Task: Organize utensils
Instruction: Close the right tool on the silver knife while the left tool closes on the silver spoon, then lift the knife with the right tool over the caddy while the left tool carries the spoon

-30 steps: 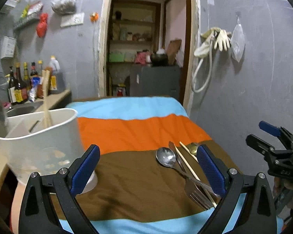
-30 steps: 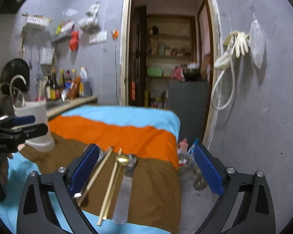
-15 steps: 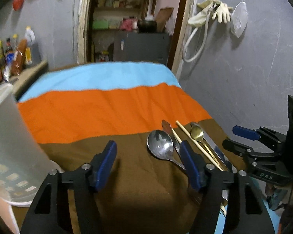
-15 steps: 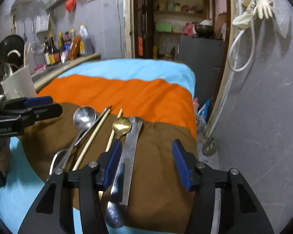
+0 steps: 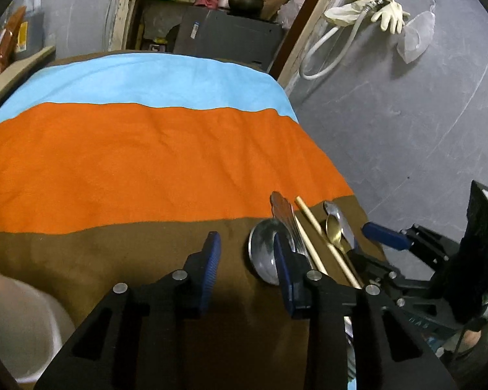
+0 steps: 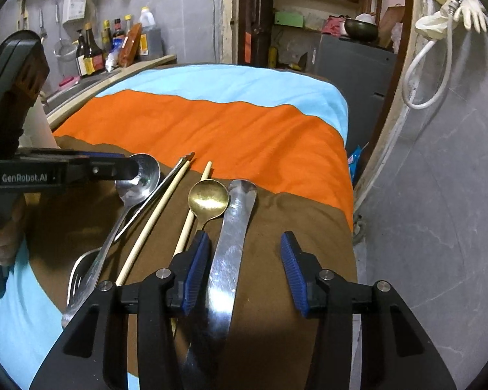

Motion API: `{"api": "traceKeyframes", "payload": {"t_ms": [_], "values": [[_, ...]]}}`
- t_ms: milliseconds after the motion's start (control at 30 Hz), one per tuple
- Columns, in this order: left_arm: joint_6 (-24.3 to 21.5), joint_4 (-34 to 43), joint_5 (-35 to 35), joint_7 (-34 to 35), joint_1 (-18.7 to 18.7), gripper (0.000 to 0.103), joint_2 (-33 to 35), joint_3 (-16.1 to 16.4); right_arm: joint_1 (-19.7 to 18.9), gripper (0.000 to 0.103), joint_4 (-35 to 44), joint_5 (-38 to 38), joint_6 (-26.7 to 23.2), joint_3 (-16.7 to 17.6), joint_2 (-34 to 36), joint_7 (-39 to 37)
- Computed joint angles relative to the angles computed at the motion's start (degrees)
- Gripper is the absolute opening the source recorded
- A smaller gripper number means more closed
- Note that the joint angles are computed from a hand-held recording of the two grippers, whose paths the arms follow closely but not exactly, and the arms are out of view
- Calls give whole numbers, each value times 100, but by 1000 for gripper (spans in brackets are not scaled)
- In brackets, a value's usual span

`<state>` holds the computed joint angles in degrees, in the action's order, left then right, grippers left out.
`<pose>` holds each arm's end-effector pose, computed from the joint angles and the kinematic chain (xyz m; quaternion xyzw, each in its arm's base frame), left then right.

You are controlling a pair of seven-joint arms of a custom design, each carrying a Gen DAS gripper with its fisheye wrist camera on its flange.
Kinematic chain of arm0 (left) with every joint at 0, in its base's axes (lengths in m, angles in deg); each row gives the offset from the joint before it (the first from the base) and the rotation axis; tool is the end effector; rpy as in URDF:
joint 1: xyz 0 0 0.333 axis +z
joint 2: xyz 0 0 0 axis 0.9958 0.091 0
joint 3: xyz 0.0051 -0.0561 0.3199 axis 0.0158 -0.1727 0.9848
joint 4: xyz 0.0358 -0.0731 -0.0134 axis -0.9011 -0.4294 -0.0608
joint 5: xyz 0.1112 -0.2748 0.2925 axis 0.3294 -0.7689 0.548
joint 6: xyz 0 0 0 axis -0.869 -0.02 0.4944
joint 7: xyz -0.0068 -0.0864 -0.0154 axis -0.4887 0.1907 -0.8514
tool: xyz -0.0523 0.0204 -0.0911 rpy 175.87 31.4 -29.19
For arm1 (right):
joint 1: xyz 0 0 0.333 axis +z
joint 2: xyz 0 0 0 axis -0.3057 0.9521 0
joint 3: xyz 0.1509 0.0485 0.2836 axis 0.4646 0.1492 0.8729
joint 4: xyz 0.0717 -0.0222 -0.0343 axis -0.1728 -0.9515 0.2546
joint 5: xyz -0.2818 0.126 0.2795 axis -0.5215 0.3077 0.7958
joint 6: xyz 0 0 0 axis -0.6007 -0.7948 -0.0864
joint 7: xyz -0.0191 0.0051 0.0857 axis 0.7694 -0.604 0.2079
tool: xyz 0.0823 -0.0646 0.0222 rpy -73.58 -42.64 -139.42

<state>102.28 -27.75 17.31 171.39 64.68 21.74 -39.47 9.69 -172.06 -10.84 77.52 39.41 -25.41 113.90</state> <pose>0.6503 -0.4404 0.5054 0.4117 -0.8270 0.3817 0.0290 0.5149 0.3689 0.4923 -0.6577 0.6624 -0.2649 0.2417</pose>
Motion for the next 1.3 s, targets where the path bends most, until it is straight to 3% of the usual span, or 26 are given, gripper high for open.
{"api": "traceKeyframes", "payload": {"t_ms": [233, 400, 567, 700, 867, 967, 1067, 1300], "values": [[-333, 204, -345, 169, 178, 4, 136, -146, 38, 41, 335, 176, -184, -49, 252, -128], [-413, 282, -446, 213, 173, 2, 176, -137, 53, 32, 312, 182, -163, -83, 229, 7], [-467, 354, -481, 199, 161, 2, 217, -121, 36, 31, 537, 423, -276, -82, 394, -212], [-491, 408, -498, 184, 150, 2, 256, -119, -82, 28, 682, 972, -8, -137, 559, -517], [-349, 305, -472, 244, 124, 1, 185, -123, -41, 19, 694, 1048, 79, -202, 585, -473], [1, 32, -508, 469, 121, 1, 3, -167, 19, 18, 570, 790, 182, -249, 496, -109], [738, -517, -376, 699, 26, 1, -360, -115, 88, 18, 452, 301, 250, -257, 373, 267], [2418, -1606, -562, 1116, 99, 1, -994, -317, 209, 18, 145, -1713, 289, -118, -50, 1771]]}}
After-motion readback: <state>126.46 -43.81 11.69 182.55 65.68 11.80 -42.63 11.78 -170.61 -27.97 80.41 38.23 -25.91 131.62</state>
